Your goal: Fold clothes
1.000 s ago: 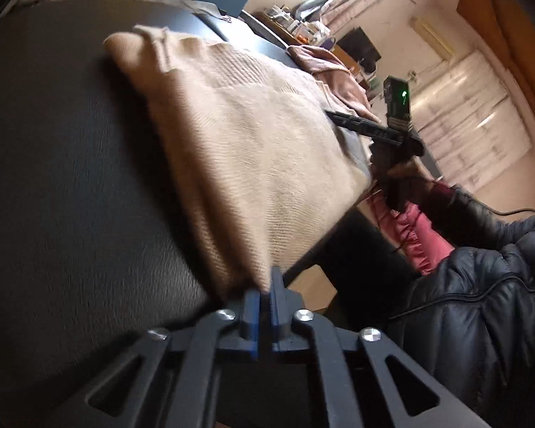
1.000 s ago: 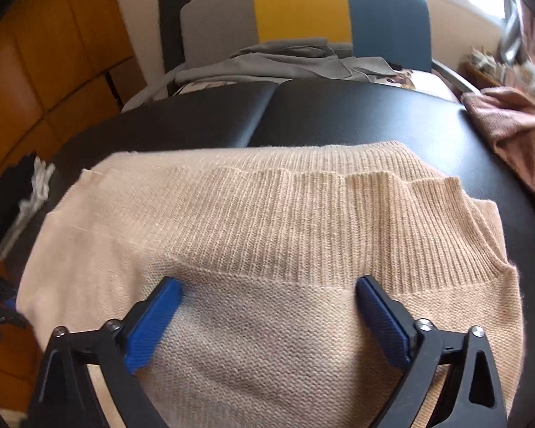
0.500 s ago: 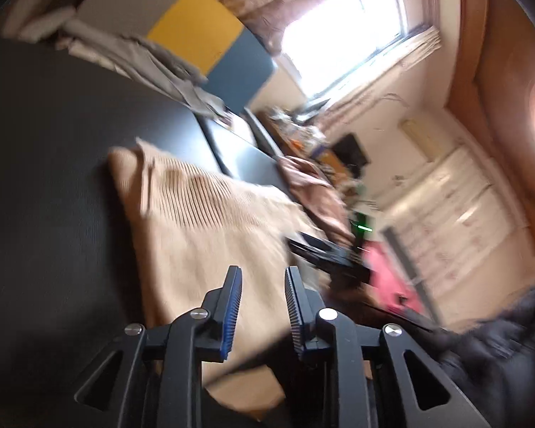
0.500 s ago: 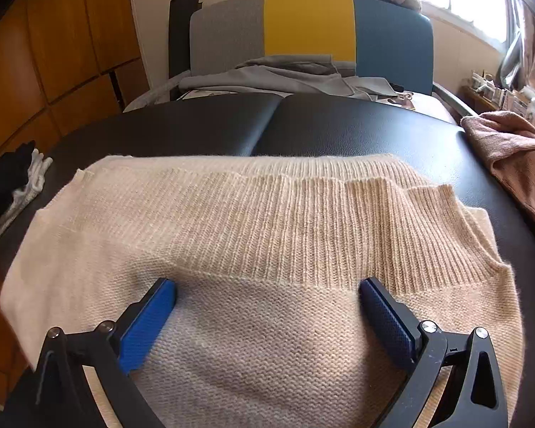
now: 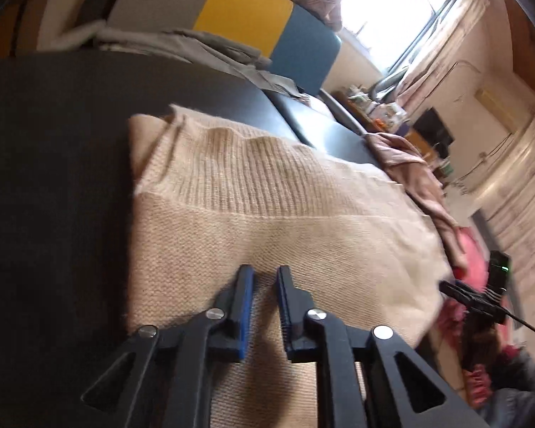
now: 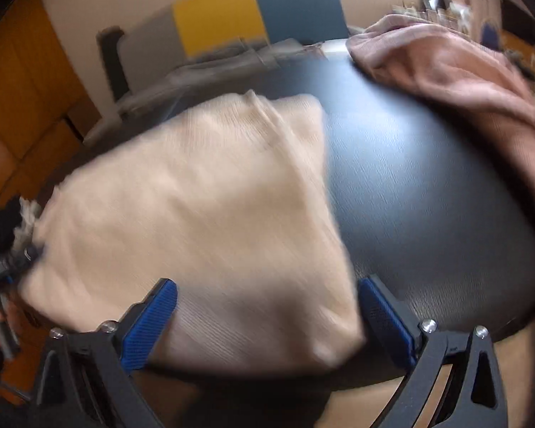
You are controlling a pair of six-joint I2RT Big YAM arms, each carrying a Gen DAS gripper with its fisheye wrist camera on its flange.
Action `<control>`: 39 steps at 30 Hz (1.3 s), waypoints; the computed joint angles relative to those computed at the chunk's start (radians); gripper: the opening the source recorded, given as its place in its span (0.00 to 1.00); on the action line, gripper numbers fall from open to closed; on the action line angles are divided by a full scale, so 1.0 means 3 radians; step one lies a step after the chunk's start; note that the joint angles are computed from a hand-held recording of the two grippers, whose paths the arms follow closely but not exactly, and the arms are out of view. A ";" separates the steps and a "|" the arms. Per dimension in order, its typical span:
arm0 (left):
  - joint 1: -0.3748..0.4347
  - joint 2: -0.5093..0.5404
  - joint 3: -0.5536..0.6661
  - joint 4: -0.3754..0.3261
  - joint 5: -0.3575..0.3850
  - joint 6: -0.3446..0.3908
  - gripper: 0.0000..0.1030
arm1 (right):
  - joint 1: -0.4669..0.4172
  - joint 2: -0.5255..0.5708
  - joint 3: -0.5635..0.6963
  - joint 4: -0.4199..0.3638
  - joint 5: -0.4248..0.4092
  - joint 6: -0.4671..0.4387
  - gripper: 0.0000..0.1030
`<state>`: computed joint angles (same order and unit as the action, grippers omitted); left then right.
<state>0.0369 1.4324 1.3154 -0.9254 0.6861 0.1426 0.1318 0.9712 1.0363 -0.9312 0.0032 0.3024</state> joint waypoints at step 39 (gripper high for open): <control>0.0270 0.1486 0.1742 -0.1715 0.0912 0.0126 0.20 | 0.0225 0.0634 0.0326 0.0466 0.0092 -0.0615 1.00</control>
